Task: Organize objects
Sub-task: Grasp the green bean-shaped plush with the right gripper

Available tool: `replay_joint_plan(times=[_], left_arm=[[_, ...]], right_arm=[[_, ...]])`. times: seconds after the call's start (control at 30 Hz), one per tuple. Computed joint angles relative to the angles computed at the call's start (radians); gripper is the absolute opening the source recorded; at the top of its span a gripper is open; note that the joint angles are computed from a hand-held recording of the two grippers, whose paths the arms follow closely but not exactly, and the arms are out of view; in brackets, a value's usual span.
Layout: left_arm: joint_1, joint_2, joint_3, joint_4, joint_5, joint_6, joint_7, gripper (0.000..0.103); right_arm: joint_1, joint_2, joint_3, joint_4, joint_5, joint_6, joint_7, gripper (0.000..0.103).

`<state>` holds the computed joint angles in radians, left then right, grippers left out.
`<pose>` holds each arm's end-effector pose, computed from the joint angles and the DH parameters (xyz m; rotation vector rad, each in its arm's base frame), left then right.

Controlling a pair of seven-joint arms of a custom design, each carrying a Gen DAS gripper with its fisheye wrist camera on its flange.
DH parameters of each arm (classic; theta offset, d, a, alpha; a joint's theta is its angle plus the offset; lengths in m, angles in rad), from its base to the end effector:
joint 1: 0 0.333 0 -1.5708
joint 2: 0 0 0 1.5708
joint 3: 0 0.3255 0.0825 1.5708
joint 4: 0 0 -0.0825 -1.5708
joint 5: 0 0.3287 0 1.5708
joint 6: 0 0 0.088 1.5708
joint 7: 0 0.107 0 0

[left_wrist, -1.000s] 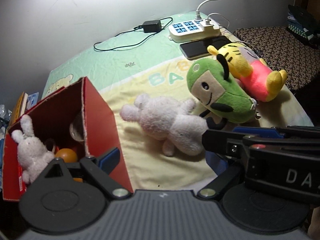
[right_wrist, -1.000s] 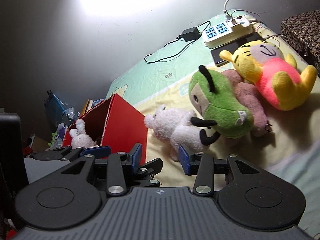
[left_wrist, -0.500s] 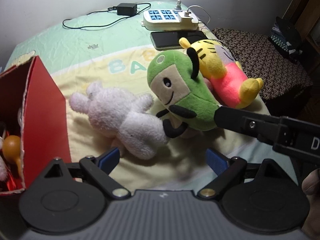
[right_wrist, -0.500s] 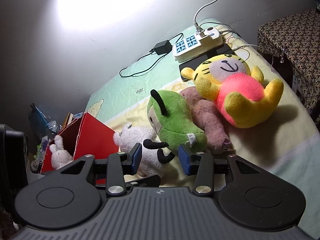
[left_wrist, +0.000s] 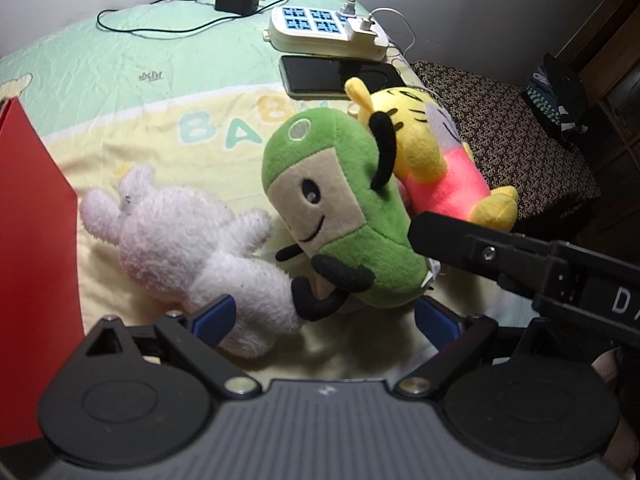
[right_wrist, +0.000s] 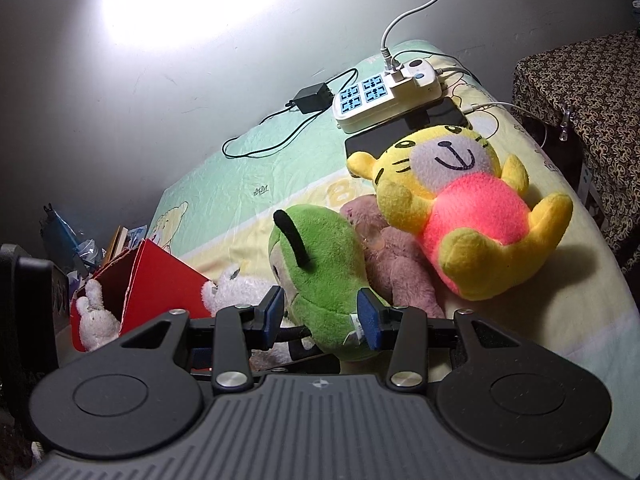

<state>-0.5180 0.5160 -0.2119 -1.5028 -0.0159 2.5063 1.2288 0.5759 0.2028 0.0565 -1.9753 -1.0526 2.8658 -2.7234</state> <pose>0.5358 -0.4365 0.4600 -1.7644 2.4542 -0.7860 0.4433 0.3819 0.4663 -1.2448 1.9438 -0.2564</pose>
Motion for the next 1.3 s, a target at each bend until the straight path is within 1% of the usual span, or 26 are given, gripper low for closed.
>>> replay_joint_plan(times=[0.13,0.27,0.33,0.47,0.6,0.7,0.73,0.77,0.83,0.93,1.13,1.17,1.2,1.23,1.3], left_arm=[[0.008,0.035,-0.008,0.044,-0.024,-0.011,0.009,0.096],[0.009,0.069,-0.02,0.092,-0.038,-0.022,0.05,0.094],[0.004,0.088,-0.019,0.119,-0.04,-0.03,0.066,0.094],[0.012,0.119,-0.028,0.156,-0.069,-0.027,0.097,0.093],[0.021,0.153,-0.034,0.198,-0.104,-0.028,0.114,0.092],[0.022,0.17,-0.03,0.218,-0.116,-0.027,0.118,0.092],[0.023,0.173,-0.032,0.221,-0.121,-0.026,0.121,0.092],[0.023,0.176,-0.032,0.224,-0.124,-0.025,0.124,0.092],[0.024,0.178,-0.034,0.224,-0.131,-0.019,0.131,0.09],[0.017,0.172,-0.028,0.217,-0.129,-0.011,0.131,0.088],[0.016,0.133,-0.028,0.161,-0.125,0.017,0.142,0.086],[0.016,0.122,-0.028,0.144,-0.124,0.026,0.144,0.086],[0.012,0.109,-0.022,0.126,-0.117,0.037,0.139,0.085],[0.005,0.097,-0.014,0.11,-0.107,0.044,0.129,0.085],[0.011,0.073,-0.021,0.073,-0.105,0.058,0.139,0.085]], right_arm=[[-0.014,0.026,-0.004,0.012,0.036,0.03,-0.035,0.044],[-0.017,0.054,-0.019,0.023,0.081,0.057,-0.08,0.044],[-0.019,0.067,-0.029,0.031,0.104,0.071,-0.108,0.047],[-0.025,0.094,-0.057,0.032,0.139,0.156,-0.142,0.049],[-0.026,0.124,-0.079,0.036,0.203,0.232,-0.225,0.052],[-0.024,0.144,-0.106,0.023,0.249,0.319,-0.249,0.054],[-0.026,0.148,-0.109,0.018,0.265,0.341,-0.26,0.054],[-0.04,0.153,-0.098,0.013,0.286,0.363,-0.279,0.054],[-0.062,0.157,-0.074,0.005,0.318,0.386,-0.317,0.054],[-0.068,0.153,-0.061,-0.002,0.35,0.387,-0.369,0.052],[-0.036,0.131,-0.084,-0.047,0.431,0.43,-0.407,0.051],[-0.035,0.127,-0.081,-0.056,0.446,0.438,-0.413,0.051],[-0.052,0.125,-0.057,-0.066,0.463,0.451,-0.421,0.05],[-0.037,0.12,-0.068,-0.075,0.479,0.461,-0.424,0.05],[0.028,0.106,-0.122,-0.087,0.506,0.458,-0.439,0.05]])
